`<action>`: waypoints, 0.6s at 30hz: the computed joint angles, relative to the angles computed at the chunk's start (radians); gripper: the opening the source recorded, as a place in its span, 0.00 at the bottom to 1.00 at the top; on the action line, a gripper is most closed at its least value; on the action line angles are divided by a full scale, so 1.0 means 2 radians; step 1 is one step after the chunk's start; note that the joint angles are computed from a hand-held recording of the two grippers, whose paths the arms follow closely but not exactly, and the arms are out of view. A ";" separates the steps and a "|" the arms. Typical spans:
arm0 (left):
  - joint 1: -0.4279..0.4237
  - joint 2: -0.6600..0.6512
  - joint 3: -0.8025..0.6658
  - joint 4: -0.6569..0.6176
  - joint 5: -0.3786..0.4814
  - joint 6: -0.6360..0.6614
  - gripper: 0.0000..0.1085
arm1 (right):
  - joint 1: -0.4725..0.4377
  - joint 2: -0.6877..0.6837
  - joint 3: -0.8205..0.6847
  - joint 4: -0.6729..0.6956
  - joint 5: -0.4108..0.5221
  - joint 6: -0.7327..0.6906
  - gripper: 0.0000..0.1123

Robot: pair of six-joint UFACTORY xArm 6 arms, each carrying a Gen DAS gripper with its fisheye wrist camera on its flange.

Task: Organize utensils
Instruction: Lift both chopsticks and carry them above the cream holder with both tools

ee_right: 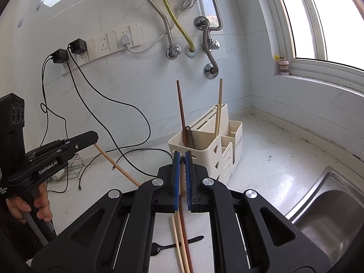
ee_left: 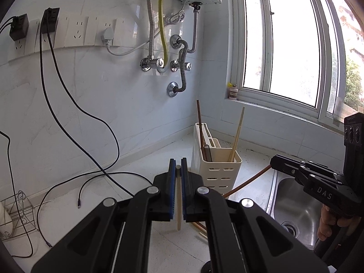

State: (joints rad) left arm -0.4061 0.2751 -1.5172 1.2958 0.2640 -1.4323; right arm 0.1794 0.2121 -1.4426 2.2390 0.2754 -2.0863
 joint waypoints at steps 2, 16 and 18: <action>0.000 -0.004 0.000 0.010 -0.002 -0.008 0.04 | 0.000 -0.003 -0.001 0.012 0.002 -0.013 0.04; 0.005 -0.009 -0.027 0.024 -0.039 -0.005 0.04 | -0.015 -0.058 0.030 0.078 0.037 -0.083 0.04; 0.008 -0.002 -0.044 0.021 -0.053 -0.001 0.04 | -0.017 -0.067 0.029 0.082 0.036 -0.094 0.04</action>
